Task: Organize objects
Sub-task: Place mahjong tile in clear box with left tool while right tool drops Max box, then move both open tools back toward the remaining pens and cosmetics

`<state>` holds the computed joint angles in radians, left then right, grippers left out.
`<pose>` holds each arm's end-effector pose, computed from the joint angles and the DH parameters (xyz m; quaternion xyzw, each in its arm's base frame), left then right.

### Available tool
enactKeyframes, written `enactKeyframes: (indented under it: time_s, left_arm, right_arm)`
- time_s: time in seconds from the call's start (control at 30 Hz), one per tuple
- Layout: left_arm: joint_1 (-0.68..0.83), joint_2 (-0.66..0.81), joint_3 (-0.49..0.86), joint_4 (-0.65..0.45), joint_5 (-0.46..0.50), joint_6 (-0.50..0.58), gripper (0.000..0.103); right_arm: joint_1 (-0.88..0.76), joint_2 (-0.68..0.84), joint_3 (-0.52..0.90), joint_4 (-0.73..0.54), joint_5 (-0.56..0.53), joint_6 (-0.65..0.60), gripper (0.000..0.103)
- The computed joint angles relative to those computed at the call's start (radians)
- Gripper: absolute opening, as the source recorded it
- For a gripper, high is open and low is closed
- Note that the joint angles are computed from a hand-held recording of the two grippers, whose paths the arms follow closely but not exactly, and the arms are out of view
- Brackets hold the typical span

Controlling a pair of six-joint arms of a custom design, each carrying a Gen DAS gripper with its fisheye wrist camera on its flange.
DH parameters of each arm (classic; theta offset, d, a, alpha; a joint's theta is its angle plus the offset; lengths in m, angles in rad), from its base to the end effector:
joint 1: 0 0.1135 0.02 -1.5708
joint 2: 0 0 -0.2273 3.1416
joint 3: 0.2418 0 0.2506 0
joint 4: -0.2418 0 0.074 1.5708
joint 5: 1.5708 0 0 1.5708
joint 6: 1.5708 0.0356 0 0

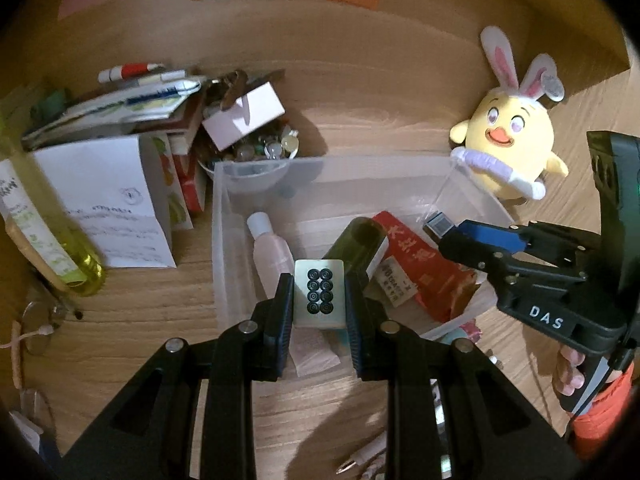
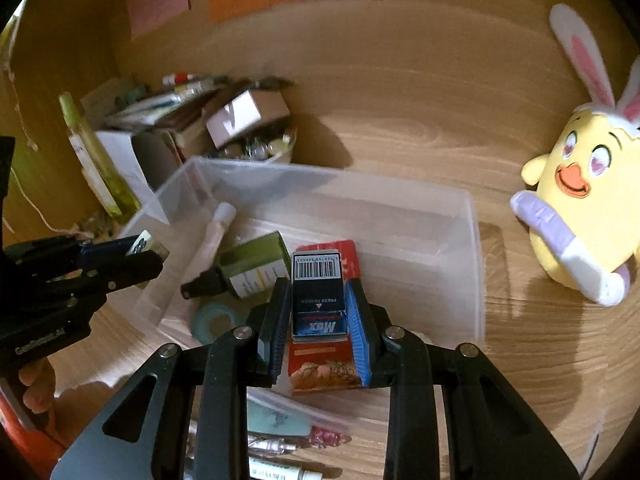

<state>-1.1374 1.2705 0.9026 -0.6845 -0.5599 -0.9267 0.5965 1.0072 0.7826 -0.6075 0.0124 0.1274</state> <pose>0.1234 -0.2217 0.2086 0.0273 0.9313 -0.0744 0.3556 0.1847 0.1249 0.2289 -0.2145 0.9075 0.1224 0.3397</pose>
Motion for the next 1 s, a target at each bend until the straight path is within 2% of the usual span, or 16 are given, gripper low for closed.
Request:
enactKeyframes:
  time_s: [0.17, 0.3, 0.4, 0.47, 0.57, 0.83, 1.0]
  left_arm:
    - [0.023, 0.005, -0.014, 0.03, 0.043, 0.015, 0.024]
    - [-0.003, 0.001, -0.007, 0.005, 0.02, -0.006, 0.024]
    - [-0.046, -0.005, 0.003, -0.029, -0.015, -0.034, 0.033]
    - [-0.107, -0.003, 0.018, -0.076, -0.072, -0.081, 0.045]
    - [-0.193, 0.008, 0.044, -0.151, -0.14, -0.152, 0.052]
    - [-0.391, -0.001, 0.018, -0.293, -0.197, -0.409, 0.058]
    - [-0.488, 0.007, -0.036, -0.286, -0.152, -0.551, 0.059]
  right_arm:
    - [0.006, 0.023, 0.0, -0.001, -0.007, -0.006, 0.026]
    - [0.027, -0.019, -0.01, -0.027, 0.019, -0.007, 0.026]
    - [0.054, -0.085, -0.023, -0.052, 0.049, -0.006, 0.029]
    - [0.083, -0.171, -0.043, -0.084, 0.068, -0.006, 0.031]
    - [0.139, -0.284, -0.066, -0.146, 0.1, 0.0, 0.033]
    - [0.299, -0.548, -0.155, -0.335, 0.125, 0.08, 0.034]
    - [0.454, -0.687, -0.235, -0.452, 0.177, 0.203, 0.034]
